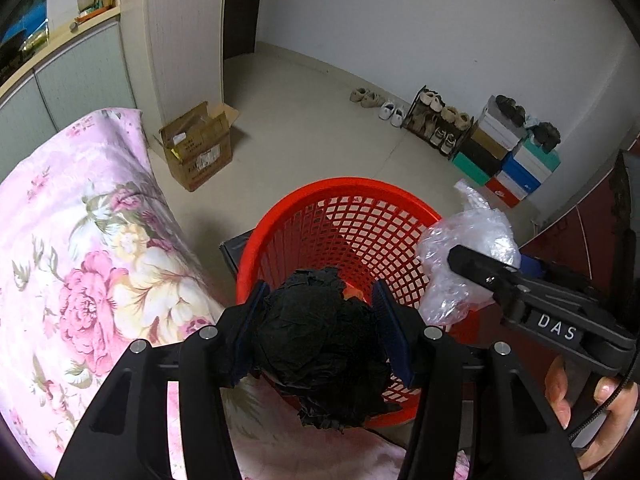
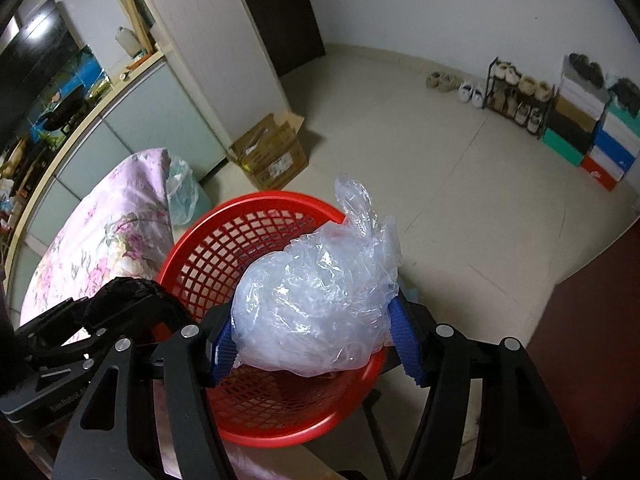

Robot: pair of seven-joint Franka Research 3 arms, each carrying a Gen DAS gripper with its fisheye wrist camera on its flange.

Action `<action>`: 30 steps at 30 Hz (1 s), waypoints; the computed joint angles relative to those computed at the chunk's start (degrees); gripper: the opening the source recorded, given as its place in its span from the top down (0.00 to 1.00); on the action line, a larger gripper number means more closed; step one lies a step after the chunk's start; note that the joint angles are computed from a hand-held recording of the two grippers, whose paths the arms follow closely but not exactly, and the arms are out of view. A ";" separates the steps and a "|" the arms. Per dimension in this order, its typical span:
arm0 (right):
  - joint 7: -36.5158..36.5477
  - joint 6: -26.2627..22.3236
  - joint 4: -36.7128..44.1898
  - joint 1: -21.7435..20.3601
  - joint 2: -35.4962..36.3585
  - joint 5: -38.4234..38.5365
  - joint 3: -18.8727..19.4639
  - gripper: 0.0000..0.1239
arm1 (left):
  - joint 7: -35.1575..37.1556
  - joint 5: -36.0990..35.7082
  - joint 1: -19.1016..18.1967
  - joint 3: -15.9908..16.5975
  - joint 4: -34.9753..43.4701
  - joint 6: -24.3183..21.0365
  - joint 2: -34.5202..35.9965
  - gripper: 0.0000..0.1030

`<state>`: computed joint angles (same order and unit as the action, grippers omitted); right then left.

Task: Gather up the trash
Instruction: 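Open both tools to drop the black and clear bags into the red basket, then move both tools back over the remaining trash on the bedspread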

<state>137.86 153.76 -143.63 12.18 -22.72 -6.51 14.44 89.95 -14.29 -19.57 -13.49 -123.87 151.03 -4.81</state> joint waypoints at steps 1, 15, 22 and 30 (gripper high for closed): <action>-1.79 0.78 -0.08 1.42 0.48 2.02 -1.42 0.45 | -0.35 0.22 0.03 -0.06 0.42 -0.09 0.51 0.51; -10.84 5.03 -3.09 4.98 -2.84 17.40 -5.58 0.36 | -0.05 -2.03 0.32 -0.33 0.50 0.56 0.94 0.29; -12.37 4.71 -2.71 4.35 -2.86 18.45 -4.52 0.33 | -4.02 1.42 0.93 0.39 -2.27 1.99 -3.31 0.27; -6.17 3.53 -2.13 -0.97 -6.11 9.33 2.01 0.33 | -8.33 8.21 0.66 2.30 -7.18 5.25 -12.26 0.25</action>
<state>131.68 157.29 -145.76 11.21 -28.84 2.82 16.45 81.61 -6.08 -18.91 -11.19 -131.06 156.28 -17.06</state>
